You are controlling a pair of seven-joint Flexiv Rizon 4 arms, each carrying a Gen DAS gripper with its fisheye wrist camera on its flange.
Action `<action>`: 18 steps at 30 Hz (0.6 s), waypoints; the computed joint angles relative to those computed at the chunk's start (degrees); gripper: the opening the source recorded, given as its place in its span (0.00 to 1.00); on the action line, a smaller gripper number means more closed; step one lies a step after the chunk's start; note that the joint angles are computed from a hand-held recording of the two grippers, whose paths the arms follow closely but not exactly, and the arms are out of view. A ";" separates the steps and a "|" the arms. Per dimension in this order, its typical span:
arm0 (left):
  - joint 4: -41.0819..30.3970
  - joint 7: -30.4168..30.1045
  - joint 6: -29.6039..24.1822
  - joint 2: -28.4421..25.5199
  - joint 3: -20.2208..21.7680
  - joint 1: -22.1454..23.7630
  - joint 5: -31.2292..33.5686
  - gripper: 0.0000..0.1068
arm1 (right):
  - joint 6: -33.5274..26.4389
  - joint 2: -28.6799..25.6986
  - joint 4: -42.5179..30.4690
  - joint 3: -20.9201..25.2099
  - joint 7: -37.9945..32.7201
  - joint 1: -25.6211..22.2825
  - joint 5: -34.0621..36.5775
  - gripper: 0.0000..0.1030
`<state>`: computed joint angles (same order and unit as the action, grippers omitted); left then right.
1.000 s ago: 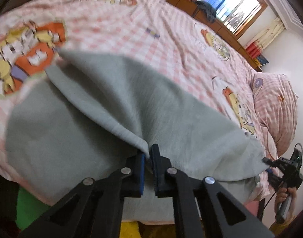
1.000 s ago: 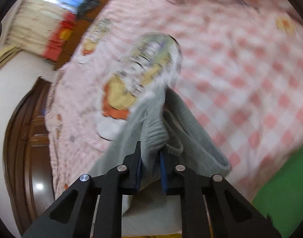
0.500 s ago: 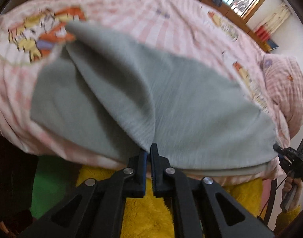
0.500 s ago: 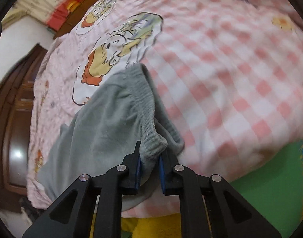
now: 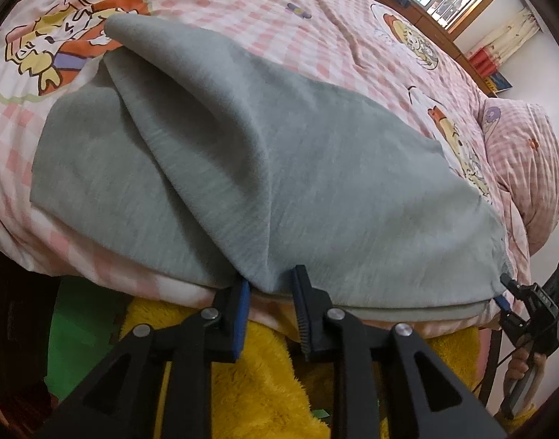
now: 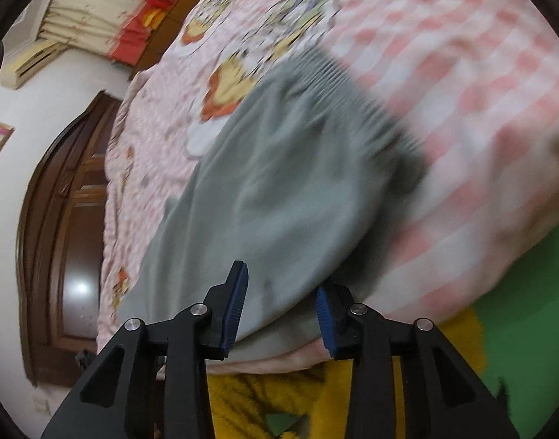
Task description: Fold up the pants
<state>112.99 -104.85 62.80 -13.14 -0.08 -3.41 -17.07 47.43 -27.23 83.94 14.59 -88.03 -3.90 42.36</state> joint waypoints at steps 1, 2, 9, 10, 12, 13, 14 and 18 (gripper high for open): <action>0.04 0.10 0.20 -0.03 -0.07 0.02 -0.10 0.21 | 0.55 -0.10 0.17 -0.01 0.32 0.59 -0.26 0.36; 0.07 0.14 0.49 -0.05 -0.09 0.05 -0.23 0.21 | 0.83 -0.21 0.30 -0.09 1.05 1.22 -0.74 0.36; -0.52 -0.42 1.07 -0.61 -0.12 -0.03 -0.15 0.21 | -0.19 0.42 0.37 2.92 -2.39 -0.02 5.59 0.36; -0.39 -0.28 1.19 -0.57 -0.18 0.04 -0.35 0.21 | -0.94 0.23 0.13 2.70 -2.49 0.39 5.36 0.36; -0.38 -0.21 1.29 -0.71 -0.24 0.08 -0.56 0.21 | -1.74 0.00 0.16 2.21 -2.01 1.43 4.64 0.36; -0.30 -0.11 1.30 -0.68 -0.23 0.12 -0.59 0.21 | -1.85 -0.30 0.06 1.99 -1.40 2.03 4.32 0.34; -0.37 -0.22 1.26 -0.73 -0.15 0.06 -0.39 0.21 | -1.94 -0.53 0.00 1.86 -1.08 2.33 4.17 0.30; -0.66 -0.50 1.07 -0.80 -0.04 -0.03 0.11 0.21 | -3.57 -1.47 -0.83 1.84 -0.16 2.98 3.23 0.06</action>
<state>112.33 -105.35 63.86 -13.94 -0.12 -3.45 -16.96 43.86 -28.69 83.11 16.43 -88.19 -0.92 45.59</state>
